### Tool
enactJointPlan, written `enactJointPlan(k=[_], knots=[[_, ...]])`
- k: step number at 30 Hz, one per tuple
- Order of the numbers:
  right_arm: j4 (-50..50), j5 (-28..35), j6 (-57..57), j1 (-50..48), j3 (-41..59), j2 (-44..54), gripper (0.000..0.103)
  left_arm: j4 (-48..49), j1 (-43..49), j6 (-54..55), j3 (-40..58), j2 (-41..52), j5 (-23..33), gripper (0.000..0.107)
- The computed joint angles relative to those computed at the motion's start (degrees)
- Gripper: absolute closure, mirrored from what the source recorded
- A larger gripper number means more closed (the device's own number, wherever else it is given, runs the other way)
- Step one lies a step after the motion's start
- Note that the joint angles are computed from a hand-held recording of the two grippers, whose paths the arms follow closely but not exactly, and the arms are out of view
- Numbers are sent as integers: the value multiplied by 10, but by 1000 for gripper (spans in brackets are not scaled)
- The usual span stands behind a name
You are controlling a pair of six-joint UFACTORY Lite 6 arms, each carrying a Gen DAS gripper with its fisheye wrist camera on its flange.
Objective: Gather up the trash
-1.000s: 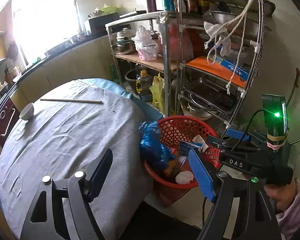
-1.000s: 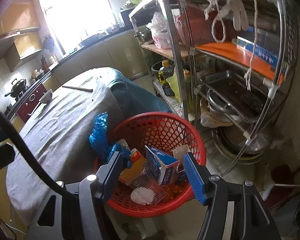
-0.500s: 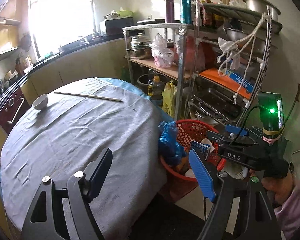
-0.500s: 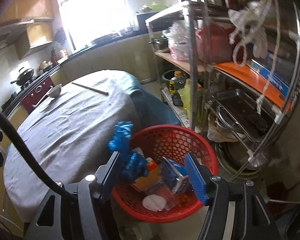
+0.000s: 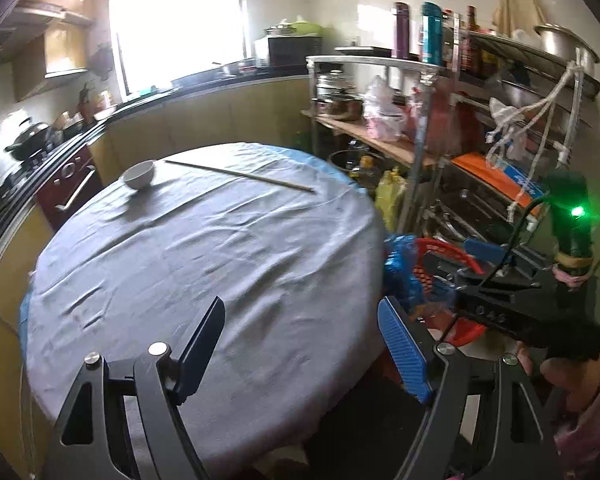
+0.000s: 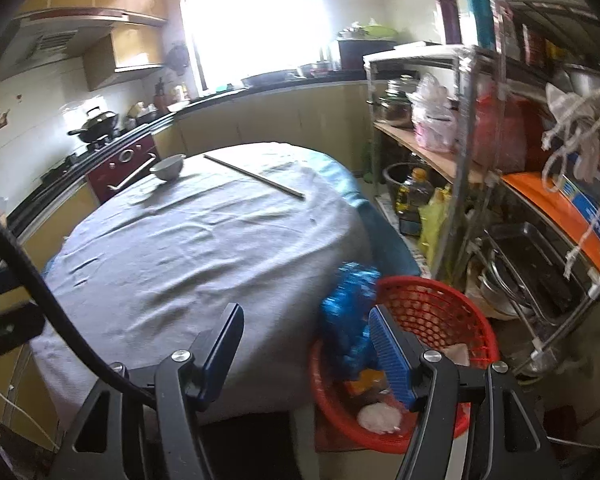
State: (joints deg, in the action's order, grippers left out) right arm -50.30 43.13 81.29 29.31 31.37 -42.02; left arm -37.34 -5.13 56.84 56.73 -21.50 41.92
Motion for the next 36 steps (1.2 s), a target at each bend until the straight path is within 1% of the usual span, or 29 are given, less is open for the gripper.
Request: enactJointPlan(k=[3,7,11,14,18,22,29,36], knots=[[-39,18,53,61,40,53,34,-20,57,36,-1,1,12,27],[-82,24,106,127,104,140,34,-59,146,96,9,17,39,27],[-107,29,127,175,171,231,34,-90,229,141,25,44,55,27],[-112,28,124,198,220,292,34,-102,268,157,36,66,51,27],[-110,12,121,219,276,351,34,-108,292,168,49,94,38,27],[-110,2,113,232,310,385,34,-107,307,166,57,112,17,27],[-117,-13,105,243,348,427,34,-99,314,155,68,134,-8,27],[-126,-34,115,235,372,454,34,-88,318,147,77,155,-40,27]])
